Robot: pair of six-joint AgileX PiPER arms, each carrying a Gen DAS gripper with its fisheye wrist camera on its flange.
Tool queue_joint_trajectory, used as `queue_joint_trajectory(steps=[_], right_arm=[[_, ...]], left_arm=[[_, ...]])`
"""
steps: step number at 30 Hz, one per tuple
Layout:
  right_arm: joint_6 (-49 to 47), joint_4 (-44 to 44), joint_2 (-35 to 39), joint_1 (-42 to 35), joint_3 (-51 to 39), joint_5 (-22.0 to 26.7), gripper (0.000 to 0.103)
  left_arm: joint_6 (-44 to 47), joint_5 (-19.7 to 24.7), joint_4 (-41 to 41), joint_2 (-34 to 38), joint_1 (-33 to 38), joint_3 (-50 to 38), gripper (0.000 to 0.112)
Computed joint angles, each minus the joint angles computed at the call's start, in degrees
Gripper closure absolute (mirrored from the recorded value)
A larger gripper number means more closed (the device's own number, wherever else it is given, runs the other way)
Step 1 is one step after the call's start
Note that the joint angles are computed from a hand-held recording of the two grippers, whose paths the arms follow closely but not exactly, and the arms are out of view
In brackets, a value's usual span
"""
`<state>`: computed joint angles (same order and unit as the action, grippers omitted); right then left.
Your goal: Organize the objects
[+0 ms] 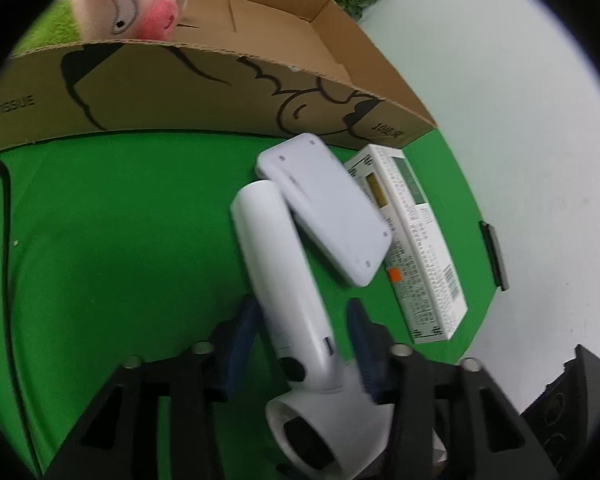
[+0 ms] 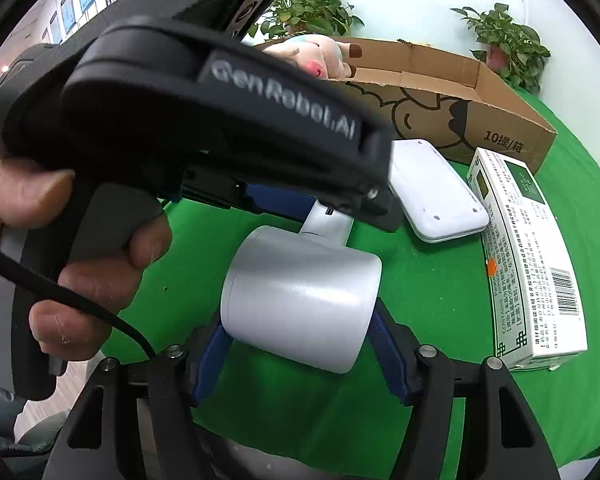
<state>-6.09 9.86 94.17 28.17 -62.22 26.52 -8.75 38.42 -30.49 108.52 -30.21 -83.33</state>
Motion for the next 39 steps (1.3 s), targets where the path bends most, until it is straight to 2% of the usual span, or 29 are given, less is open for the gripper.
queue_joint_trajectory(steps=[9, 12, 15, 19, 28, 33, 39], right_arm=[[0.19, 0.33, -0.76, 0.67, 1.61, -1.84, 0.041], [4.25, -3.06, -3.52, 2.6, 5.38, -4.65, 0.041], [11.32, -9.03, -6.36, 4.83, 7.55, -6.24, 0.041], [12.94, -10.69, -6.93, 4.66, 5.57, -6.19, 0.041], [12.83, -13.04, -5.63, 3.44, -5.86, -2.6, 0.041], [10.28, -11.49, -2.69, 2.32, -14.23, -0.06, 0.041], [6.55, -8.93, 1.87, 0.81, -25.33, 4.46, 0.041]], left_arm=[[-2.28, -1.36, 1.73, -3.3, -1.38, 4.41, 0.076], [-1.74, -2.49, 2.05, -6.78, -1.26, 6.97, 0.076], [-5.53, -2.51, 6.52, -8.46, -2.45, 5.93, 0.076], [-9.78, -1.04, 13.17, -10.2, -3.25, 3.26, 0.077], [-12.6, 4.28, 22.06, -10.17, -2.04, -8.92, 0.077], [-10.04, 10.38, 23.17, -8.14, 0.8, -18.99, 0.078], [-7.47, 17.64, 22.19, -1.28, 3.32, -34.13, 0.077]])
